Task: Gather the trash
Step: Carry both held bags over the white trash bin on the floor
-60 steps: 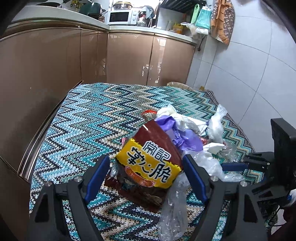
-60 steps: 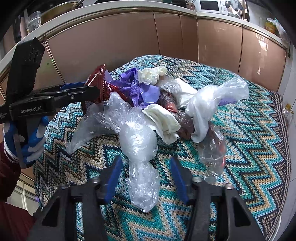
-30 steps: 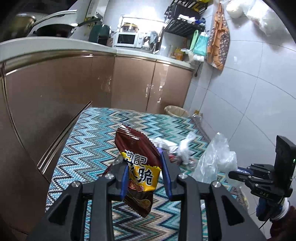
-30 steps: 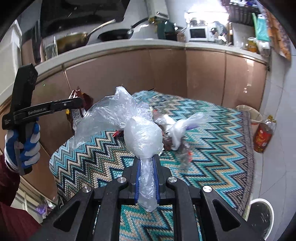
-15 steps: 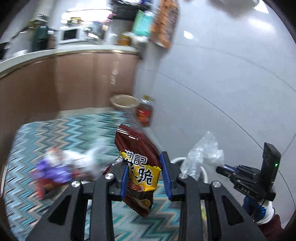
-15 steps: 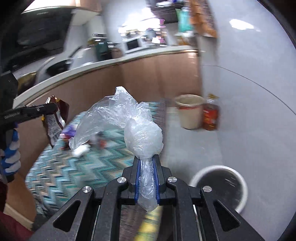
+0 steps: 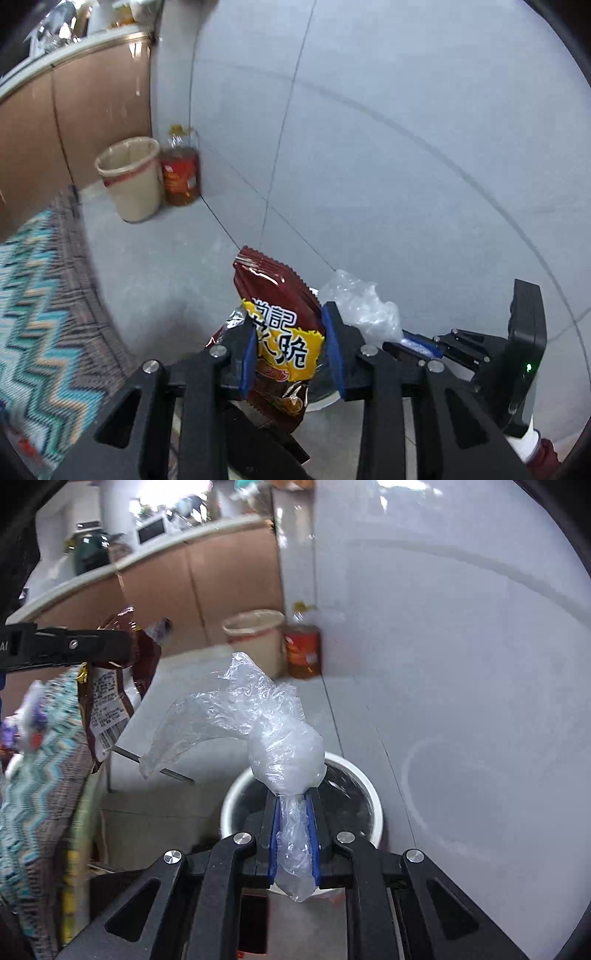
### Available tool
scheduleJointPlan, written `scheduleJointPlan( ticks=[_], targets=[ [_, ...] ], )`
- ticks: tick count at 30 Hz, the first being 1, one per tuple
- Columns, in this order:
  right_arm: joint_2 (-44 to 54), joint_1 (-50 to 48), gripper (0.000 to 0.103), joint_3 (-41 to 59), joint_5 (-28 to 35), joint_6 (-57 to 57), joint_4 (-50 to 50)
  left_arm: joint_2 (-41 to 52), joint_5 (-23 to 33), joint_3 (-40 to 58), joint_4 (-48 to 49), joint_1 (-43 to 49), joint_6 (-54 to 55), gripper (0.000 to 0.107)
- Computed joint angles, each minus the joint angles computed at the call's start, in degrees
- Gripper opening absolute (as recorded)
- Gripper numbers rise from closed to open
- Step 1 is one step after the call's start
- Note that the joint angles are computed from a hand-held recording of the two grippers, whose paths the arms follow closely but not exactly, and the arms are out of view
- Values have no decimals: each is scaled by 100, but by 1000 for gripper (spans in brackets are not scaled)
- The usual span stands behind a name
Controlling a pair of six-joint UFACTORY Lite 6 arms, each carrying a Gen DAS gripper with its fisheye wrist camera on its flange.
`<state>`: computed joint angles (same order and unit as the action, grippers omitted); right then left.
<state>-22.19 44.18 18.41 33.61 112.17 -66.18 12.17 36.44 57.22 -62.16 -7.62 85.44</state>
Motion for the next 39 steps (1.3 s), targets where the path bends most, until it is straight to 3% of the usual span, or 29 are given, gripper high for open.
scheduleJointPlan(
  ticks=[6,9,13,21,28,39],
  targets=[
    [924,-974,15,-188,-984,1323,-1678,1340,-333,801,-93,-581,-374,40],
    [1216,-1165,25,-222,-1149,2028,-2437,1844,-303,1168,-87,-635,-522,43],
    [1346,-1030,41,-325,-1059,2487,-2646,2069,-185,1344,-68,-608,-608,47],
    [1028,-494,43,-207,-633,1392,-997,1987,22,1284,-186,-555,-480,48],
    [92,393,46,-261,352,581,498,1524,202,938,-137,-448,-400,49],
    [-697,1879,48,-106,1925,629,1444,1159,130,689,-120,-567,-506,52]
  ],
)
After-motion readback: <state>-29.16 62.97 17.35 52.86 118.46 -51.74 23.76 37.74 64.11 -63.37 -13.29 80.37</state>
